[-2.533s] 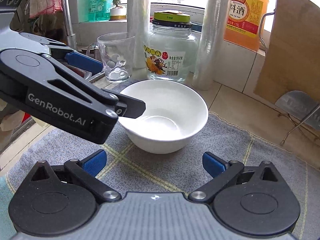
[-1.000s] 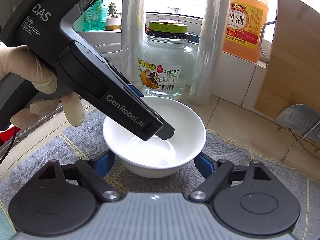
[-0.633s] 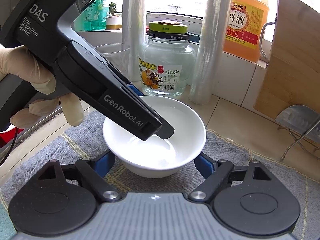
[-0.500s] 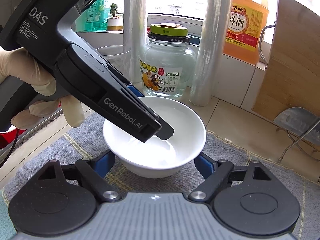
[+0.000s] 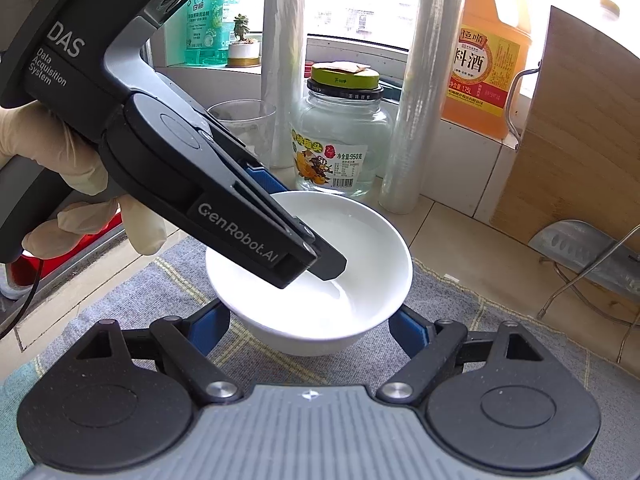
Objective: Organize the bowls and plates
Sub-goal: 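Lift the white bowl with the left gripper and carry it over the nested bowls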
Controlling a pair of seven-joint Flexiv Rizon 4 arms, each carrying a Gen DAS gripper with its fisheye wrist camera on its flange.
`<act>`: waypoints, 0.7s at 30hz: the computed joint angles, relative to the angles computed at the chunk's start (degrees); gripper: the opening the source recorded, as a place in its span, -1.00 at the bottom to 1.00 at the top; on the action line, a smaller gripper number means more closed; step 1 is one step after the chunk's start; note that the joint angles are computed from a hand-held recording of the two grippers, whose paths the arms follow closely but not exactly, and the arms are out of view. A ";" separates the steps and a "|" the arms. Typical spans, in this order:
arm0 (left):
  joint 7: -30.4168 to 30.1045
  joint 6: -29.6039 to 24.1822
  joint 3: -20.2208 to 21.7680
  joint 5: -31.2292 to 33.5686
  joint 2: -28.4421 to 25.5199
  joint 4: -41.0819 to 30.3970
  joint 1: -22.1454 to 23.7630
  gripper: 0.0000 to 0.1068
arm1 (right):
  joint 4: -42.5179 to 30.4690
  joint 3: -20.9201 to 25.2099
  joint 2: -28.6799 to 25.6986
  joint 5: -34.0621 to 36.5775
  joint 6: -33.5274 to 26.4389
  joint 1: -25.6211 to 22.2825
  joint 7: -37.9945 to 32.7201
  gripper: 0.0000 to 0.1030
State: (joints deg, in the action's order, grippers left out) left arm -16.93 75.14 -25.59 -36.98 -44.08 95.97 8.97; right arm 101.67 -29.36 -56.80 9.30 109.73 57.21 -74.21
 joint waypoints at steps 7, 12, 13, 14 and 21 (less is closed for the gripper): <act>1.01 1.85 -2.63 -1.22 2.54 4.11 1.18 -0.03 | 4.89 -1.33 2.43 2.60 2.08 3.01 -1.80 0.74; 1.96 2.65 -4.25 -2.29 4.42 7.02 1.66 -0.03 | 8.43 -2.26 4.10 5.30 3.25 5.38 -3.21 0.74; 1.99 2.82 -4.44 -2.50 4.73 7.47 1.57 -0.03 | 9.29 -2.31 4.51 5.92 3.72 5.79 -3.51 0.74; 2.14 2.96 -4.66 -2.66 5.10 7.98 1.53 -0.03 | 9.85 -2.40 4.79 6.49 3.97 6.15 -3.81 0.74; 4.25 3.62 -7.01 -4.18 6.91 10.48 1.40 -0.03 | 14.30 -3.44 6.86 11.27 5.99 8.88 -5.47 0.74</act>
State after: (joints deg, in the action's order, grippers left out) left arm -12.69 78.77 -32.60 -41.16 -37.17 106.45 10.37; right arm 115.97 -32.79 -49.94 20.57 115.72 66.09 -79.68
